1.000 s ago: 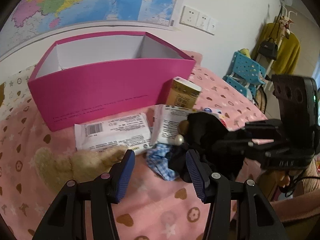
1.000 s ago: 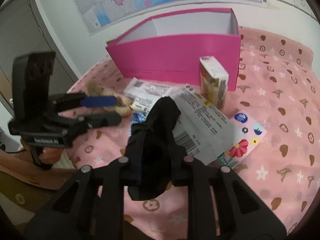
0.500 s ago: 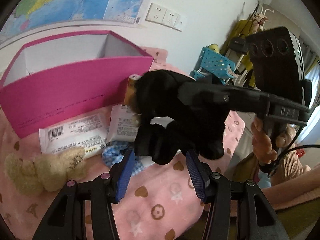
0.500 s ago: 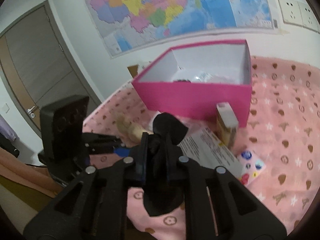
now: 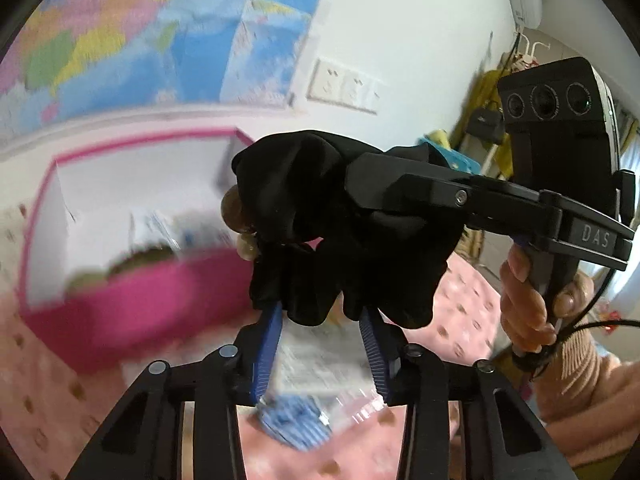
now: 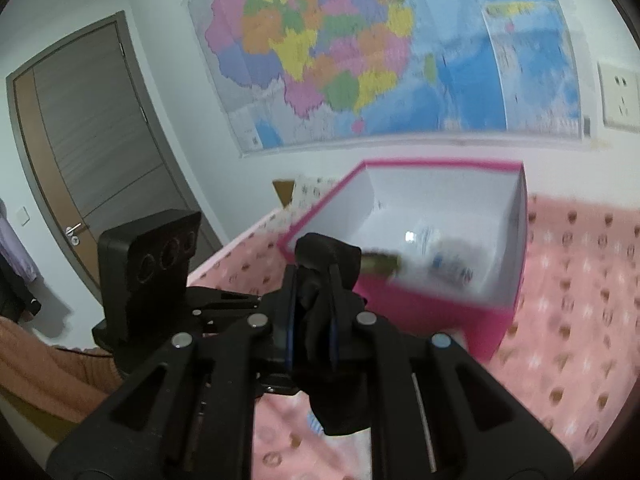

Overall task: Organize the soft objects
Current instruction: 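Carry the black fabric into the pink box and open the right gripper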

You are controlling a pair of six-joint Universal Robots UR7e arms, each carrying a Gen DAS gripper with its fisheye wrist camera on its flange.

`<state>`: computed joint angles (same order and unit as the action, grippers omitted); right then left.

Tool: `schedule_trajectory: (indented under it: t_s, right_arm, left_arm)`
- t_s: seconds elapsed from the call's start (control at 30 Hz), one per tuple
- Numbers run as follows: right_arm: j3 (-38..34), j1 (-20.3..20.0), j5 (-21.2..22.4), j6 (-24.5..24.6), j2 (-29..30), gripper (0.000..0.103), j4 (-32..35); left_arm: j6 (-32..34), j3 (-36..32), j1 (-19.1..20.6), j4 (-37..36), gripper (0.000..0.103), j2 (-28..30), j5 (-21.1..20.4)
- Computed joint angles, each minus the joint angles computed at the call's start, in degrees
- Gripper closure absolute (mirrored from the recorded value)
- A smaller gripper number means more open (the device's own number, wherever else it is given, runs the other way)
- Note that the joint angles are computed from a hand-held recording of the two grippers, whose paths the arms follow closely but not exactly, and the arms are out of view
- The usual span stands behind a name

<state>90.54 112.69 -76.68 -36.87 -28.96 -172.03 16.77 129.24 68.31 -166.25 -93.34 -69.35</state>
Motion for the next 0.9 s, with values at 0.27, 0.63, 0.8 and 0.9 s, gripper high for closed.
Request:
schedule_trajectory:
  t_s: [0.27,0.63,0.8,0.9]
  right_arm:
    - [-13.38,0.40,1.94,1.43,5.35,0.089,6.51]
    - [-26.47,0.61,-0.43,4.14,12.60,0.089,13.66]
    - [-33.08,1.01,-2.59,4.93,16.01,0.089,16.65]
    - [-38.44,0.86,-4.33,6.72,18.62,0.084,18.92]
  left_arm:
    - [2.22,-7.41,0.71,-1.39,0.066,4.48,4.80]
    - [6.84,-11.26,0.84,-3.35,0.066,7.87,4.47]
    - [6.30,-15.89,1.09,-1.94,0.066,11.77,8.75]
    - [6.60,-18.92,1.35,-2.64,0.066,15.14,13.13]
